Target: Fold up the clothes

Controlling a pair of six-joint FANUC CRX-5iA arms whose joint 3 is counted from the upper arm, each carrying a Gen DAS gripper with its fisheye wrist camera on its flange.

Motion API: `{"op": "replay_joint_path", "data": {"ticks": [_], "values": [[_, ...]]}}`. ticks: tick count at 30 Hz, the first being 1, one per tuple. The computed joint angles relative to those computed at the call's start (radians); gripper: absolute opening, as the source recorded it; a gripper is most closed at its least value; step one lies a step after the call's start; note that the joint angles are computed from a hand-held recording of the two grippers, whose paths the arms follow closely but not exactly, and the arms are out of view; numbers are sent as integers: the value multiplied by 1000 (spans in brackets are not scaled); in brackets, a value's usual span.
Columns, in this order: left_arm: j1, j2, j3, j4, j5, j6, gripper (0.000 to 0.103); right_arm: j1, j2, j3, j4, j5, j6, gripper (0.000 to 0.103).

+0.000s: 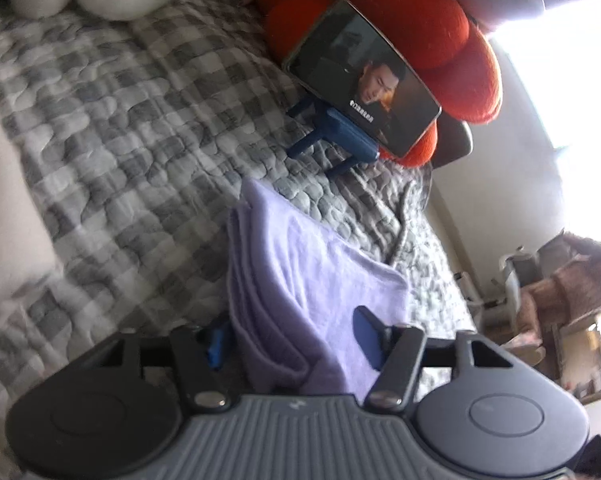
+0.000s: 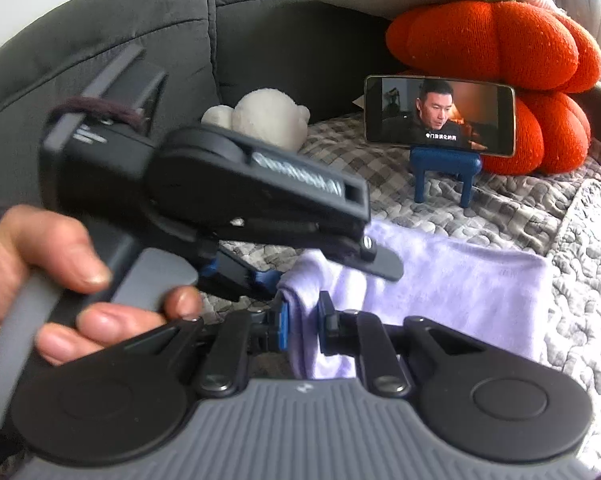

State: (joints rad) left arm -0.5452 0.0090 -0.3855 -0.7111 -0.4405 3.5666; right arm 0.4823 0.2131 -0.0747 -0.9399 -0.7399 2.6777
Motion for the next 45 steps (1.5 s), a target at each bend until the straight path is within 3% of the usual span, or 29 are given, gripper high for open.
{"op": "replay_joint_path", "data": {"ticks": [2,5,7,9,11,13,16,21,28,36,41,45], "values": [[5,12,11,27,-27,-42,33,-2,1,2,-2,-5,2,15],[-2,27,33,53,-86,-95,22,3,8,7,14,-12,-9,15],[-9,41,56,64,-129,-133,20,7,13,13,31,-29,-16,19],[-13,49,68,68,-152,-153,20,13,17,19,60,-47,-29,22],[-19,55,77,63,-169,-163,20,12,25,37,97,-82,-47,36],[-23,59,82,58,-179,-170,20,2,40,64,132,-136,-64,43],[-26,62,85,50,-182,-171,20,-45,93,157,168,-302,-131,43],[-34,62,83,27,-179,-150,20,-117,158,253,176,-402,-280,43],[-32,49,64,18,-154,-137,21,-206,235,327,29,-431,-433,43],[-2,37,40,44,-101,-162,24,-181,260,338,57,-392,-457,41],[21,13,-5,9,-5,-60,24,-186,260,338,59,-394,-462,39],[-2,23,10,-26,-41,-28,20,-181,253,326,60,-369,-448,38]]}}
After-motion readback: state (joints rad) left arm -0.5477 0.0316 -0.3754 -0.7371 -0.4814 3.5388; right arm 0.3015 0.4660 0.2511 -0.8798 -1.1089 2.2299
